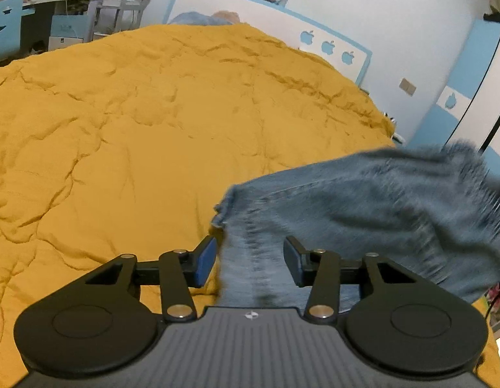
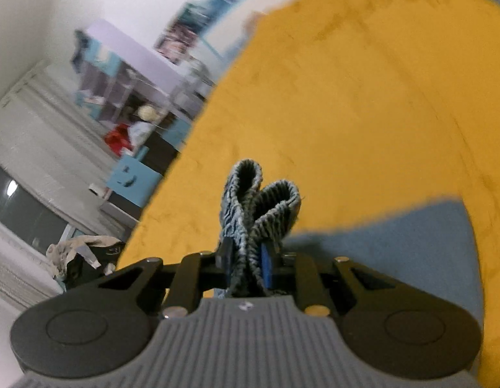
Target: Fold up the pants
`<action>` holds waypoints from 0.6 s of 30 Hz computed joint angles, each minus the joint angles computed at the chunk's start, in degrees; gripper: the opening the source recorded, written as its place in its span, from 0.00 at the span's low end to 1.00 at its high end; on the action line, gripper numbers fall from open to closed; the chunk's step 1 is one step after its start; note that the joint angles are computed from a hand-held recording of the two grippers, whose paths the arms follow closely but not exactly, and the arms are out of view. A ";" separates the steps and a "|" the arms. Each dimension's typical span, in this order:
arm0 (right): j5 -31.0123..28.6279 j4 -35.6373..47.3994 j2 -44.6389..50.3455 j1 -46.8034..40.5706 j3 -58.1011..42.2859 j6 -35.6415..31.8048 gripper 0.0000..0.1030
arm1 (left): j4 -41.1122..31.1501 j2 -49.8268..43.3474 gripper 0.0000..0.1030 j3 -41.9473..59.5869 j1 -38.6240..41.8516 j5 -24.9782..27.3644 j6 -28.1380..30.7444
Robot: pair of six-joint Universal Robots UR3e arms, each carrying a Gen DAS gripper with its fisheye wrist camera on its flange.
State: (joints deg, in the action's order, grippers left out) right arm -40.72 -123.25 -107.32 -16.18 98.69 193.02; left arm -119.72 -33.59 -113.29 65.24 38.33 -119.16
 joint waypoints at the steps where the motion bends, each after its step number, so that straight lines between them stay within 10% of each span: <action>1: -0.30 0.16 0.53 0.52 -3.37 1.19 0.12 | -1.85 -0.15 0.47 0.83 0.61 -0.56 1.09; 5: 2.54 5.54 -2.47 -5.02 -8.96 0.84 0.11 | 4.07 -2.52 0.36 -0.52 -3.96 -1.44 -3.65; 11: 3.90 20.60 -13.22 -18.78 5.35 -11.83 0.11 | 37.81 -11.46 0.19 -10.16 -22.97 2.14 -23.85; 18: -1.48 15.71 -18.07 -25.42 25.30 -15.76 0.10 | 66.38 -27.76 0.15 -13.68 -38.02 9.02 -37.07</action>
State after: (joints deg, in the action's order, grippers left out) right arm -42.20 -107.55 -125.39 -41.60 123.99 177.26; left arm -53.34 -61.35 -126.98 27.22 47.36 -156.23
